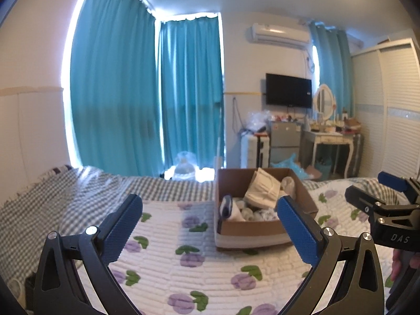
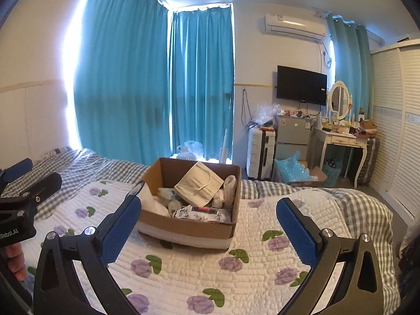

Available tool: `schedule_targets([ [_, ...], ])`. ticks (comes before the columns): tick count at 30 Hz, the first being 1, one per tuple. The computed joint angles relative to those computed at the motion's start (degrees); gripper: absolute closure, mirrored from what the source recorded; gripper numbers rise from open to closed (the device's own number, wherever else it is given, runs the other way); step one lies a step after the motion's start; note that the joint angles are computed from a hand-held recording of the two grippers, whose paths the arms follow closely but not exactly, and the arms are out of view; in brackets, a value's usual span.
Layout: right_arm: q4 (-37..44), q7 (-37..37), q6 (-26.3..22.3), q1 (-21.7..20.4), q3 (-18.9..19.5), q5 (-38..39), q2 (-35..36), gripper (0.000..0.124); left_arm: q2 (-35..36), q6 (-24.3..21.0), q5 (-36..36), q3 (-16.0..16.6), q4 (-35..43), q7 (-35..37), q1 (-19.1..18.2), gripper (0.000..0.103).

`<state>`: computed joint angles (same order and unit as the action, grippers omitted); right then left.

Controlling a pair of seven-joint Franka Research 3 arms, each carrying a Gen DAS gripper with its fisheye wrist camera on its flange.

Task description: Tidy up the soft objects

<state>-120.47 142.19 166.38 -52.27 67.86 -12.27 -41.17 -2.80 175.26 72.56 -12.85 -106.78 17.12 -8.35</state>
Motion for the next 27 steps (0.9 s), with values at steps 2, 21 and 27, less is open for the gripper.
schedule_targets([
  [2, -0.08, 0.11, -0.07, 0.16, -0.18, 0.08, 0.10, 0.021, 0.23, 0.04, -2.46, 0.05, -0.21, 2.36, -0.24, 0.000],
  [21, 0.38, 0.91, -1.17, 0.12, -0.54, -0.39, -0.70, 0.021, 0.99, 0.30, -7.75, 0.45, -1.04, 8.20, -0.65, 0.000],
  [27, 0.70, 1.35, -1.68, 0.03, -0.39, -0.37, -0.50, 0.021, 1.19, 0.40, -11.05, 0.57, -1.38, 11.27, -0.85, 0.000],
])
